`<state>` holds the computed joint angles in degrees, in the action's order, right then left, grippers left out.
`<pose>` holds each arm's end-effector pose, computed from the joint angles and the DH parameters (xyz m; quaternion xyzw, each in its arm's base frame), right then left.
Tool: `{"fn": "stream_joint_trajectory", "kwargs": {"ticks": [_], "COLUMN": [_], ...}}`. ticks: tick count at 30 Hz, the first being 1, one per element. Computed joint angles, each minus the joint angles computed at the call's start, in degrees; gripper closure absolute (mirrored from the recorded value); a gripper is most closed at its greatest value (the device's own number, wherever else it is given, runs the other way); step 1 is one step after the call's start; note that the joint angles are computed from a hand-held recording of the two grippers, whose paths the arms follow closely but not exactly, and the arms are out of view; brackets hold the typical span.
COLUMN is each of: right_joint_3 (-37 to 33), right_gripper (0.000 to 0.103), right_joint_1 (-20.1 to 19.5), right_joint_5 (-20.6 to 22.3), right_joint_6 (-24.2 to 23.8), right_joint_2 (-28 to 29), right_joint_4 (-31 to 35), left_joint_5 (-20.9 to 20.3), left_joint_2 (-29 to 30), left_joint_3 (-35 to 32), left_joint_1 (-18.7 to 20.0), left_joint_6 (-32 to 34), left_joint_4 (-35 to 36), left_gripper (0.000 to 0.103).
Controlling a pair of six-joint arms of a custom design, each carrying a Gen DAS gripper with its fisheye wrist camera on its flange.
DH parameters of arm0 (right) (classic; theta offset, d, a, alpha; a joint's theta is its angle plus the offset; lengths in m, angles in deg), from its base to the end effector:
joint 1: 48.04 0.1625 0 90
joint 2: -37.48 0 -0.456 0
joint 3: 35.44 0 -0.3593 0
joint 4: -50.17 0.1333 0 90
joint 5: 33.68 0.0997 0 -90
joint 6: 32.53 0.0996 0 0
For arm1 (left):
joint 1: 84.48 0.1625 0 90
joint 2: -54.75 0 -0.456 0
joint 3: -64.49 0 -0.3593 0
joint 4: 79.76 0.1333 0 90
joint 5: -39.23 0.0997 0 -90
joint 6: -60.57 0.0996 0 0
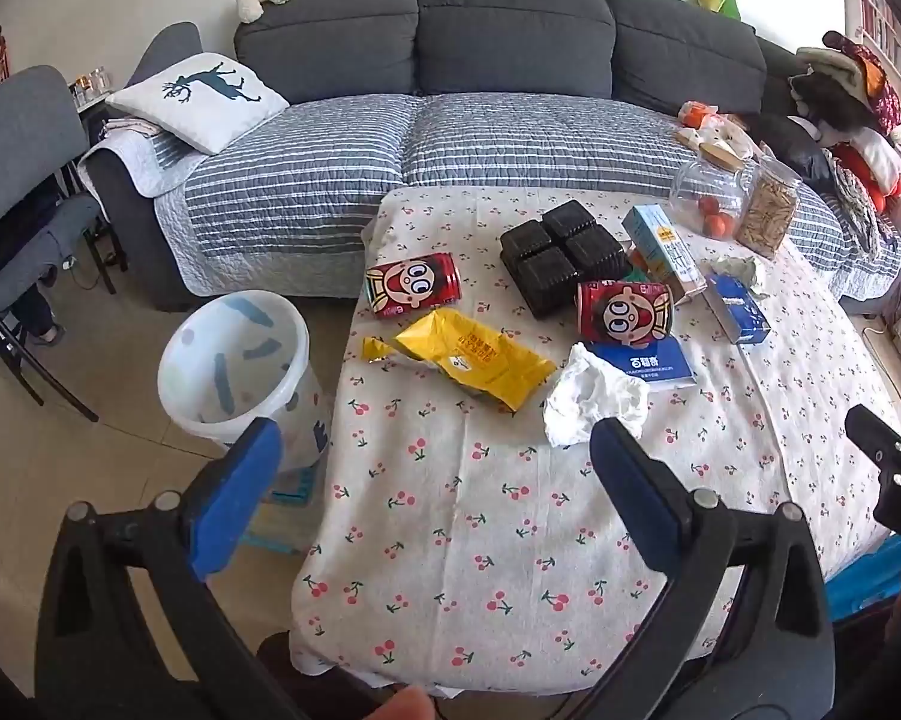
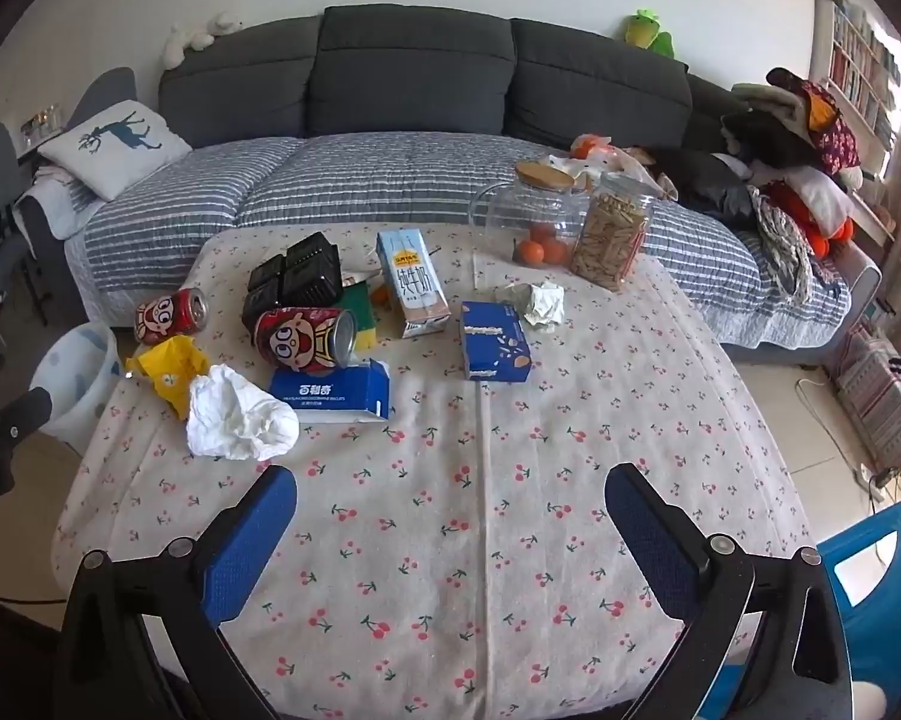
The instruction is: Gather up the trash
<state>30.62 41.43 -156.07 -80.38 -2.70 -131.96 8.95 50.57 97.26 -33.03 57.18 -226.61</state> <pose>0.0726 -0.7895 0.3573 0.1831 -0.7978 0.3830 0.4281 -0.3781 -0.8264 0.0268 0.1381 0.8384 -0.3705 0.3751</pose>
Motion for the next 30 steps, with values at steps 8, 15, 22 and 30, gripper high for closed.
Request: {"fn": "stream_joint_trajectory", "kwargs": {"ticks": [8,15,22,30], "right_joint_3": [-4.1,-3.6,-3.4,-2.9], "right_gripper": [0.0,0.0,0.0,0.0], "right_joint_1": [0.2,0.1,0.0,-0.1], "right_joint_5": [-3.6,-3.2,-3.1,-3.0], "right_joint_6": [9.0,7.8,7.5,7.3], "right_joint_2": [-0.3,-0.3,-0.3,-0.5], "right_joint_4": [11.4,11.0,10.4,10.1], "left_joint_5": [-0.7,-0.1,-0.3,-0.4], "left_joint_2": [0.1,0.5,0.2,0.1], "left_joint_3": [-1.7,-1.8,-1.4,-1.2], "left_joint_1": [0.4,0.0,0.2,0.2], "left_joint_6": [-2.5,-2.1,-3.1,-3.0], "left_joint_4": [5.4,5.6,6.4,6.2], "left_gripper": [0.001,0.001,0.001,0.001]}}
